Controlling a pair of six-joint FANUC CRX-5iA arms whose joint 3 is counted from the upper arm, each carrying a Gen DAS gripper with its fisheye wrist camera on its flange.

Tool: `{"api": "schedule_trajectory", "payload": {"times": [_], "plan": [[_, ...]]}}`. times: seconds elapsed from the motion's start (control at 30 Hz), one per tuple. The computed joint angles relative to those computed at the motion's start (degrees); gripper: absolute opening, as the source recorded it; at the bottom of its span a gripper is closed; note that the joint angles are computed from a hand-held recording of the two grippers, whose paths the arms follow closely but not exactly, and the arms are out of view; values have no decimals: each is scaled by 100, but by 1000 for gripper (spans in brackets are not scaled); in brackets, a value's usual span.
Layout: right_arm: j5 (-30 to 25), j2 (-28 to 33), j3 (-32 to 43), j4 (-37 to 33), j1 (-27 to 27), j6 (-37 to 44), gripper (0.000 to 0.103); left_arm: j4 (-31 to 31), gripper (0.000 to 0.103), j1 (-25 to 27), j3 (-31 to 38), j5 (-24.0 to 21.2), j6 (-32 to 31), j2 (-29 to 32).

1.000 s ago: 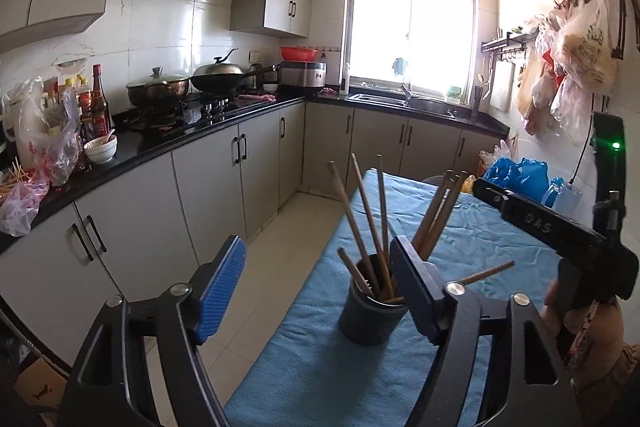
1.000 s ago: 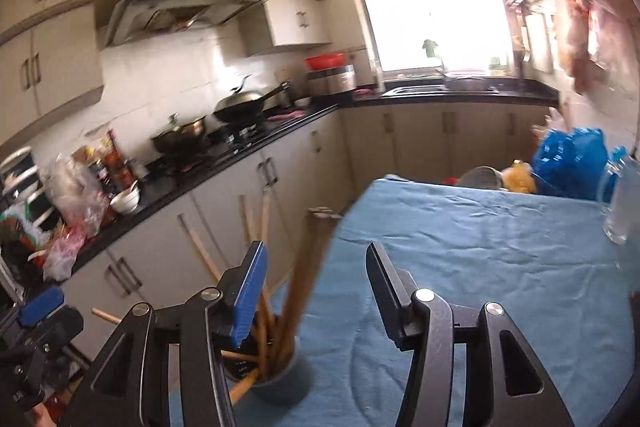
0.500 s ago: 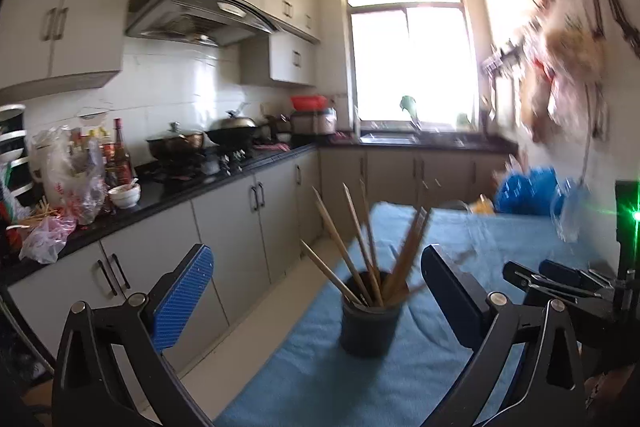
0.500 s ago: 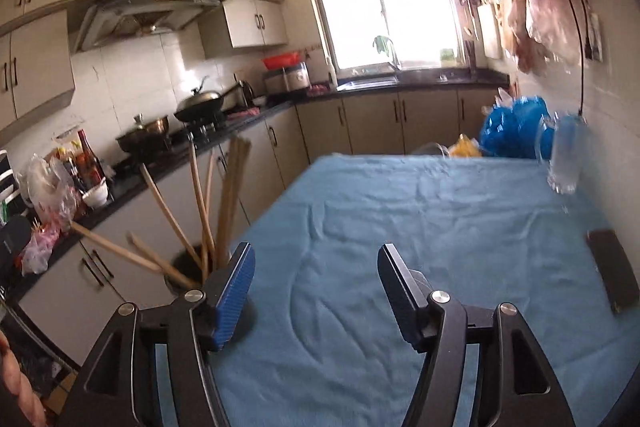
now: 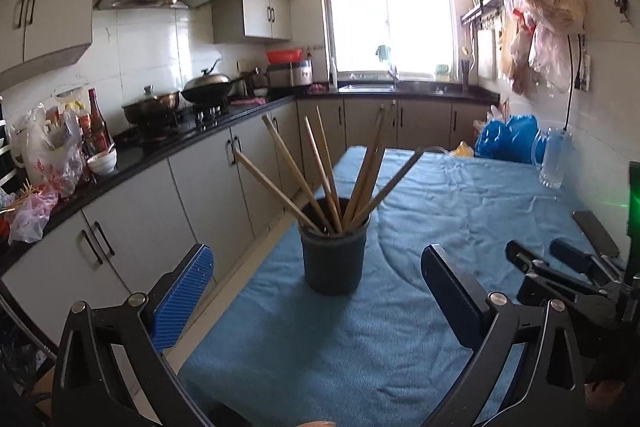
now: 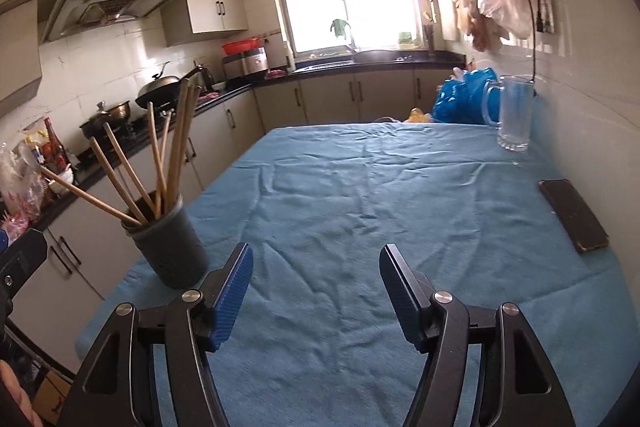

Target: Organize utensils

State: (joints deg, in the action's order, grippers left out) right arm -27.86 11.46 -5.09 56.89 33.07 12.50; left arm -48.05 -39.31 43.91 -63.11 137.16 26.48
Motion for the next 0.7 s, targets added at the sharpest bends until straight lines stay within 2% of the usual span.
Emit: {"api": "schedule_trajectory", "payload": {"times": [0.13, 0.33, 0.7], "plan": [[-87, -44, -147, 476, 10, -297, 73, 244, 103, 80, 136, -228, -111, 101], [-163, -62, -282, 1055, 71, -500, 75, 504, 103, 195, 55, -274, -167, 84], [-378, 80, -89, 748, 208, -111, 76, 886, 103, 392, -95, -307, -208, 50]]}}
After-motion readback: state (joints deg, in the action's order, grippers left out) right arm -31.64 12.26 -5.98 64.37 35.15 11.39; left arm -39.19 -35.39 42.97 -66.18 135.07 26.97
